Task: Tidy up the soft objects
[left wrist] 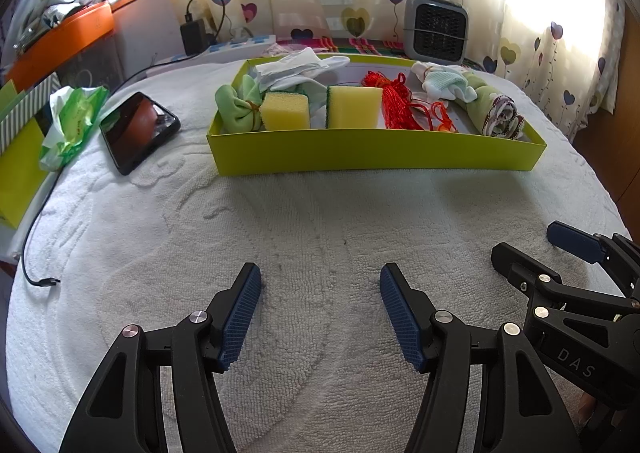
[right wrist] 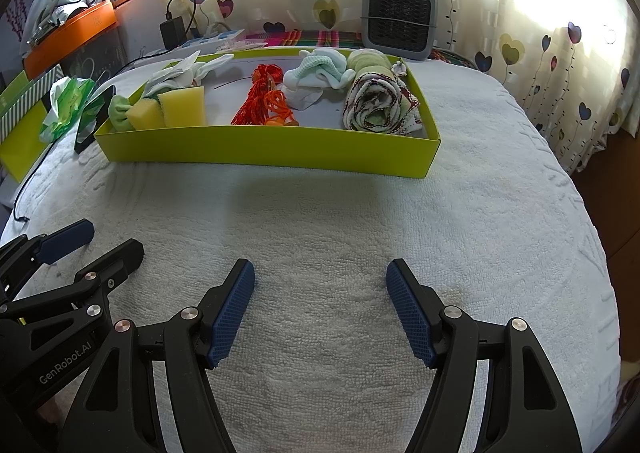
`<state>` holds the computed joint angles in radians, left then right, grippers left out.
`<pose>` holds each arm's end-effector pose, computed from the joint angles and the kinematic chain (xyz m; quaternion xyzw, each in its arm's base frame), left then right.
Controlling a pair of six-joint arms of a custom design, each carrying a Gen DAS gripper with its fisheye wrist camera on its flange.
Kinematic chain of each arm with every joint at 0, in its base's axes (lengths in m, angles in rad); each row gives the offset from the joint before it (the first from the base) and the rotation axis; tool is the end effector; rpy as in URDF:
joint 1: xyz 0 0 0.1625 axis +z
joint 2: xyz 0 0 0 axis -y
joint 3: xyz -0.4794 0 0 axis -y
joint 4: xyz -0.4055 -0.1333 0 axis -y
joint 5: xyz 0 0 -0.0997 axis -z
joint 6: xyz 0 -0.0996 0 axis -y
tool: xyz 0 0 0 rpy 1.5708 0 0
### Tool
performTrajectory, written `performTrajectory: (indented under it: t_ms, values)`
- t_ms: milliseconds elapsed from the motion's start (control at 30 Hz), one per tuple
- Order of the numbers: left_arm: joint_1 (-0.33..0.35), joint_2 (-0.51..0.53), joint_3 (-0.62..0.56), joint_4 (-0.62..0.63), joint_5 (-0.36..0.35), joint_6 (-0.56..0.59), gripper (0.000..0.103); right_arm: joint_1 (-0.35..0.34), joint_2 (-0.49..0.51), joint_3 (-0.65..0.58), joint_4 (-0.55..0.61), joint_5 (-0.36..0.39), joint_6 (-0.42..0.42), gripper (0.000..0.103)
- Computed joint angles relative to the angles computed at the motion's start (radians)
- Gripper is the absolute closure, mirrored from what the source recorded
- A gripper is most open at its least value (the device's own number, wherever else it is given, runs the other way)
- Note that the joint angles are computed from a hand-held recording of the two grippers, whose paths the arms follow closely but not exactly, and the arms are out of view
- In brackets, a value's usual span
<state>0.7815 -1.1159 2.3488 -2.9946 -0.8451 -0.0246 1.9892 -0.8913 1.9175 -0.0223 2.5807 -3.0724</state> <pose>-0.1840 -0.4635 0.1563 0.3158 0.8761 -0.2217 0.2892 0.2299 -0.3965 0.0903 0.0127 -0.8510 0.3496 0.3916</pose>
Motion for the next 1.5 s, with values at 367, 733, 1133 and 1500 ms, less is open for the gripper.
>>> performTrajectory:
  t_ms: [367,733,1133,1500]
  values:
    - [-0.001,0.001,0.001,-0.001,0.000,0.000,0.041,0.000,0.000,0.000,0.001,0.000,0.000,0.034]
    - [0.000,0.001,0.001,-0.001,0.000,0.000,0.041,0.000,0.000,0.000,0.000,0.000,0.000,0.034]
    - [0.000,0.001,0.001,-0.002,0.000,0.000,0.041,0.000,0.001,0.000,0.000,0.000,0.000,0.034]
    - [-0.001,0.001,0.001,-0.001,0.001,-0.002,0.041,0.000,0.000,0.000,0.000,0.000,0.000,0.034]
